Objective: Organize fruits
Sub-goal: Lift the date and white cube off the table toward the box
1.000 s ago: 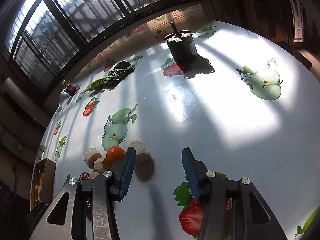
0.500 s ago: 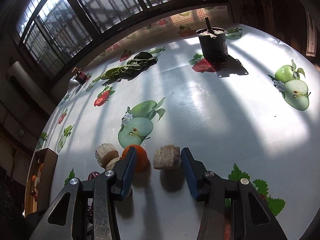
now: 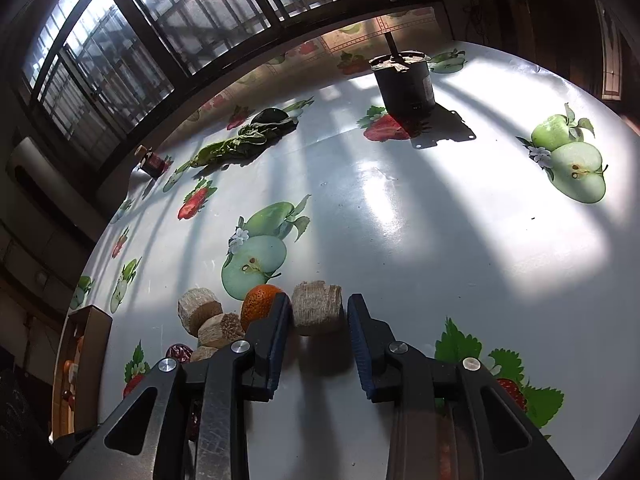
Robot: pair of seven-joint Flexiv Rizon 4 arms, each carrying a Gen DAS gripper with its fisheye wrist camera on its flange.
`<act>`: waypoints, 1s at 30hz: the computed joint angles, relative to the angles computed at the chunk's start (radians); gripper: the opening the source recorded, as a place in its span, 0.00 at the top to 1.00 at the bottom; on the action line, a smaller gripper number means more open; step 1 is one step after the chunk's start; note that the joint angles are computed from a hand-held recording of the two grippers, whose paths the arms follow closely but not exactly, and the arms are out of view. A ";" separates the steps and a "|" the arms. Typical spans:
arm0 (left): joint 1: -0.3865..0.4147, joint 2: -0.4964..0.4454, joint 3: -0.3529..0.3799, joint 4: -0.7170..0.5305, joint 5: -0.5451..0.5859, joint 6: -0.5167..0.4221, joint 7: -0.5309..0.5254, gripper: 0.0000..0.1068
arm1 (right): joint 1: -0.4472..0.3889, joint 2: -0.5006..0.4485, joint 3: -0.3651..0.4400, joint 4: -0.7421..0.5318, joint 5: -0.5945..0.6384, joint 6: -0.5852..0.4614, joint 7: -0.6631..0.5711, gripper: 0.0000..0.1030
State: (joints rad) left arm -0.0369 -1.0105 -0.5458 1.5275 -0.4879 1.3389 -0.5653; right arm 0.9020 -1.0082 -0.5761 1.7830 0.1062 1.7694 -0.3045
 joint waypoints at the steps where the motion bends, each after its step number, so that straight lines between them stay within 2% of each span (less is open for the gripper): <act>1: 0.004 0.000 -0.006 0.001 -0.001 0.000 0.003 0.77 | -0.003 0.003 0.005 0.003 0.005 0.007 0.003 0.70; 3: 0.006 0.000 -0.009 0.004 -0.002 0.002 0.005 0.77 | -0.009 0.010 0.017 0.006 0.010 0.011 0.002 0.72; 8: 0.005 -0.002 -0.010 0.006 0.000 0.025 0.000 0.77 | 0.032 0.013 -0.028 0.022 -0.003 -0.036 0.018 0.72; 12: 0.018 -0.006 -0.028 0.012 0.007 0.047 -0.004 0.77 | 0.042 0.017 -0.036 0.046 0.007 -0.017 0.042 0.72; 15: 0.036 -0.012 -0.053 0.023 0.010 0.072 -0.006 0.77 | 0.033 0.039 -0.011 0.070 0.041 0.049 0.055 0.72; 18: 0.061 -0.011 -0.078 0.039 0.019 0.093 -0.015 0.77 | 0.058 0.062 0.005 0.096 0.109 0.131 0.038 0.72; 20: 0.101 -0.004 -0.121 0.076 0.024 0.136 -0.018 0.77 | 0.066 0.082 0.028 0.100 0.136 0.166 0.009 0.72; 24: 0.307 -0.013 -0.329 0.225 0.059 0.235 -0.013 0.77 | 0.102 0.104 0.044 0.077 0.173 0.167 -0.048 0.72; 25: 0.345 -0.010 -0.354 0.256 0.077 0.264 -0.019 0.77 | 0.104 0.107 0.054 0.063 0.175 0.161 -0.061 0.72; 28: 0.421 0.016 -0.368 0.296 0.103 0.283 -0.067 0.77 | 0.086 0.111 0.104 -0.003 0.146 0.138 -0.100 0.71; 30: 0.447 0.038 -0.347 0.302 0.114 0.316 -0.110 0.77 | 0.064 0.102 0.147 -0.063 0.112 0.129 -0.121 0.71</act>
